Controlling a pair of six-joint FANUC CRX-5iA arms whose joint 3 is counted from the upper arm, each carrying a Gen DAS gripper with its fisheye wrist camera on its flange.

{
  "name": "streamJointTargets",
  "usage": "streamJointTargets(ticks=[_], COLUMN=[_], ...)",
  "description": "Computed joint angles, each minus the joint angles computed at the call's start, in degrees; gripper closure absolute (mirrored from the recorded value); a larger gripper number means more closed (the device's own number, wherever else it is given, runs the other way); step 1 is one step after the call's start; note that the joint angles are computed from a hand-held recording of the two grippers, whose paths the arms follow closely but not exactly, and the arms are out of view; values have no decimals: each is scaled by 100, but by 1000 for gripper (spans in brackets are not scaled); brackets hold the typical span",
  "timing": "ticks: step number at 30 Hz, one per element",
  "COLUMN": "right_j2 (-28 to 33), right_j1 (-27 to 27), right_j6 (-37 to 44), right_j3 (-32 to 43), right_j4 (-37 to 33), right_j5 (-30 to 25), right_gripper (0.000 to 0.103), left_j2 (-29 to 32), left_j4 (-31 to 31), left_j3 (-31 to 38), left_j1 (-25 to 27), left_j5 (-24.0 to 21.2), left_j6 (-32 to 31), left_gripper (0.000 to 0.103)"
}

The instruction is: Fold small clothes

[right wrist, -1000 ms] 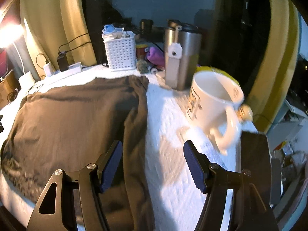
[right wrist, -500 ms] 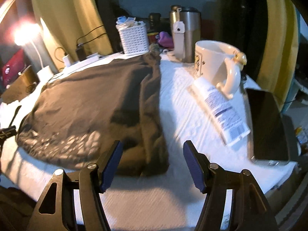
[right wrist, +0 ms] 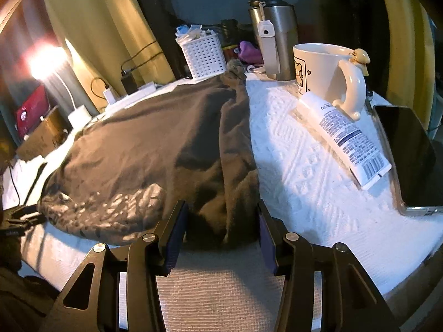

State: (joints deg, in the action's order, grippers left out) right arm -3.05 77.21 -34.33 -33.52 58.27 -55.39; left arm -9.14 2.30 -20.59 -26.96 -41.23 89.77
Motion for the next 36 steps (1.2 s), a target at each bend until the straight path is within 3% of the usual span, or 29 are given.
streamJointTargets(ticks=[1,3,5,17,24,28,30,32,36], right_j2=[-19,-22,12,93,81,159,123,194,328], right_j1=[-12,-77,-114,3,28,73,83,119,165], right_j6=[-97,-180,-132,1666,1893,1822,1794,1962,2183], right_j3=[-57,-113,-85,718,605,531,490,610,815], right_j4=[108,227,259,115,-398,-709,-698,-791,-1002], right_j5=[68,260,322,-512,-237,-281,-257,-494,-946], right_gripper=[54,73,79,85,85,85,85,85,84], left_j2=[-17,-71,-102,-717,-603,-552,-653,-663,-816], left_j4=[-59,131,400,551,885,274,326,-206,-361], left_j3=[-12,-135,-237,-238,-334,-229,-304,-143,-183], left_j1=[-33,-15,6,264,502,464,607,567,824], left_j5=[50,197,291,391,-212,-506,-536,-673,-741], left_j6=[18,-218,-533,-776,-1187,-684,-685,-260,-47], left_gripper=[40,59,87,90,90,90,91,91,91])
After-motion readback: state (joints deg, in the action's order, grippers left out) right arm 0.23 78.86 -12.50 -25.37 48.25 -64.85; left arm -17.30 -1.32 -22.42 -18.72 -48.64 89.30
